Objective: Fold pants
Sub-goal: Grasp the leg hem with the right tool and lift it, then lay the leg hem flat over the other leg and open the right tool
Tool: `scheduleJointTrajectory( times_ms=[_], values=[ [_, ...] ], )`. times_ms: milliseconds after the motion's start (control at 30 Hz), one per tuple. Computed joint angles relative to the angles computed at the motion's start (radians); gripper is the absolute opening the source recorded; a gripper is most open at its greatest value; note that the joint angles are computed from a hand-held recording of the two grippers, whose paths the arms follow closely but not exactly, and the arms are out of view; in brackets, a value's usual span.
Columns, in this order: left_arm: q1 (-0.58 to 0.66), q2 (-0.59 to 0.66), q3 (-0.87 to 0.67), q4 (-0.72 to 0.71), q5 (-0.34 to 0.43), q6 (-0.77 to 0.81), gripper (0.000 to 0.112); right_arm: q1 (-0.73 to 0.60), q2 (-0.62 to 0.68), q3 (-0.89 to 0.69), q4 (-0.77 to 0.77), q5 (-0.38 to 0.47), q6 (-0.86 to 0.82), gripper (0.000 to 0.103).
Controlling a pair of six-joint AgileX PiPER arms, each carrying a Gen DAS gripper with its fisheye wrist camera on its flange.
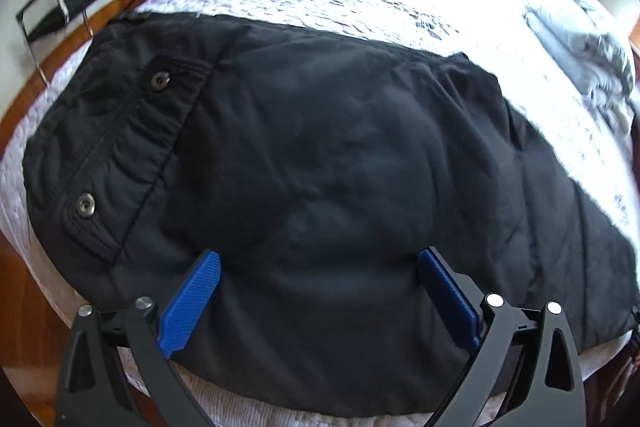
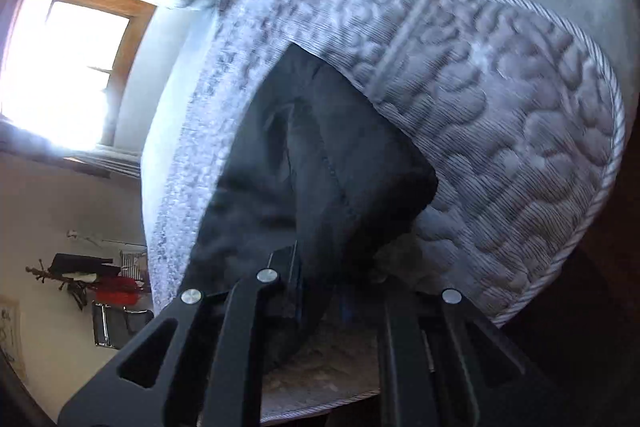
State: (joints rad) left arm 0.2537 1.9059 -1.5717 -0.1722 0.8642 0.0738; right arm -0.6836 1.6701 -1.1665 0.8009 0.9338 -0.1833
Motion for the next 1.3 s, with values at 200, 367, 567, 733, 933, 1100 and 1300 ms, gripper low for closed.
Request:
scheduleJointTrajectory(
  times_ms=[200, 367, 567, 733, 933, 1100, 1300],
  values=[
    [0.051, -0.020, -0.014, -0.097, 0.043, 0.026, 0.099, 0.038, -0.041, 0.006, -0.082, -0.033, 0.060, 0.011],
    [0.117, -0.088, 0.038, -0.166, 0.022, 0.046, 0.099, 0.122, -0.083, -0.047, -0.208, -0.056, 0.181, 0.011],
    [0.218, -0.166, 0.122, -0.257, 0.030, 0.118, 0.099, 0.261, -0.155, -0.118, -0.339, -0.085, 0.288, 0.011],
    [0.283, -0.196, 0.128, -0.306, 0.072, 0.148, 0.099, 0.460, -0.167, -0.261, -0.534, -0.076, 0.415, 0.011],
    [0.346, -0.219, 0.153, -0.360, 0.101, 0.187, 0.099, 0.727, -0.088, -0.458, -0.721, -0.026, 0.505, 0.012],
    [0.398, -0.227, 0.174, -0.388, 0.121, 0.214, 0.099, 0.934, 0.019, -0.615, -0.860, 0.045, 0.534, 0.011],
    [0.442, -0.225, 0.194, -0.410, 0.127, 0.212, 0.099, 1.116, 0.140, -0.702, -0.955, 0.110, 0.529, 0.011]
  ],
)
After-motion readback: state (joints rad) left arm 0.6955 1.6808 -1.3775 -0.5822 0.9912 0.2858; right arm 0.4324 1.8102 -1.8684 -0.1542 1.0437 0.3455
